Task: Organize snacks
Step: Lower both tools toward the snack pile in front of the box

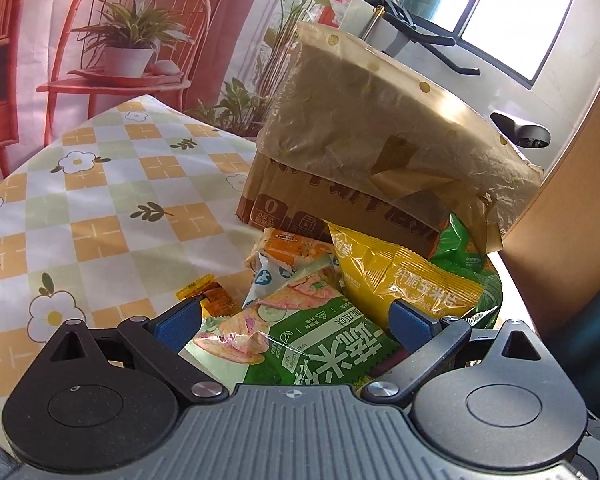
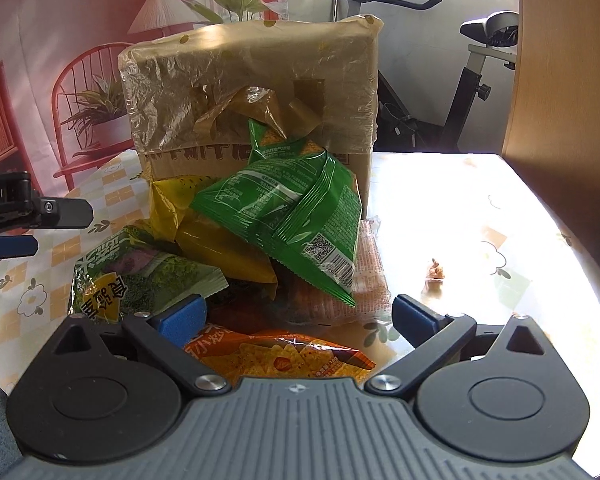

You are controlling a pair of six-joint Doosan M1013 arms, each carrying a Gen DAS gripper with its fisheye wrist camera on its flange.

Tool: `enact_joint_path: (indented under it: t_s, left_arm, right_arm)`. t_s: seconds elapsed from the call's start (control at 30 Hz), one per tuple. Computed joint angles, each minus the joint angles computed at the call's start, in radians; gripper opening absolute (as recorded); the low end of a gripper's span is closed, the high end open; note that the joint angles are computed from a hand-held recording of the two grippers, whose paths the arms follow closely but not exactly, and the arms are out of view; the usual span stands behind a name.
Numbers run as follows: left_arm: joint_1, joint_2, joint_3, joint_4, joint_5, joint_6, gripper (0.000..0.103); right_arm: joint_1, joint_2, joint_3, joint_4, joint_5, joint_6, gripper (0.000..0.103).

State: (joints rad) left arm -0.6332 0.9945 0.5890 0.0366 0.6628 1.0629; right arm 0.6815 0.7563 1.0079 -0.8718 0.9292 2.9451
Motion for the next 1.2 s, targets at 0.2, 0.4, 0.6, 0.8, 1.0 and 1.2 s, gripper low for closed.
enact_joint_path:
  t_s: [0.2, 0.4, 0.6, 0.8, 1.0, 1.2]
  left_arm:
    - [0.009, 0.064, -0.119, -0.09, 0.134, -0.003, 0.1]
    - [0.01, 0.08, -0.132, -0.121, 0.174, 0.035, 0.103]
    - [0.002, 0.086, -0.127, -0.105, 0.15, 0.071, 0.103]
    - [-0.008, 0.076, -0.102, -0.063, 0.119, 0.086, 0.103]
    - [-0.007, 0.074, -0.094, -0.073, 0.13, 0.098, 0.103]
    - [-0.007, 0.065, -0.074, -0.075, 0.119, 0.117, 0.103]
  right_arm:
    - [-0.005, -0.005, 0.022, 0.014, -0.038, 0.011, 0.101]
    - [-0.012, -0.016, 0.05, 0.03, -0.078, 0.044, 0.101]
    - [-0.018, -0.032, 0.081, 0.062, -0.123, 0.085, 0.101]
    - [-0.029, -0.044, 0.108, 0.133, -0.192, 0.116, 0.101]
    - [-0.043, -0.05, 0.133, 0.215, -0.284, 0.125, 0.103]
    - [-0.052, -0.055, 0.149, 0.281, -0.354, 0.093, 0.102]
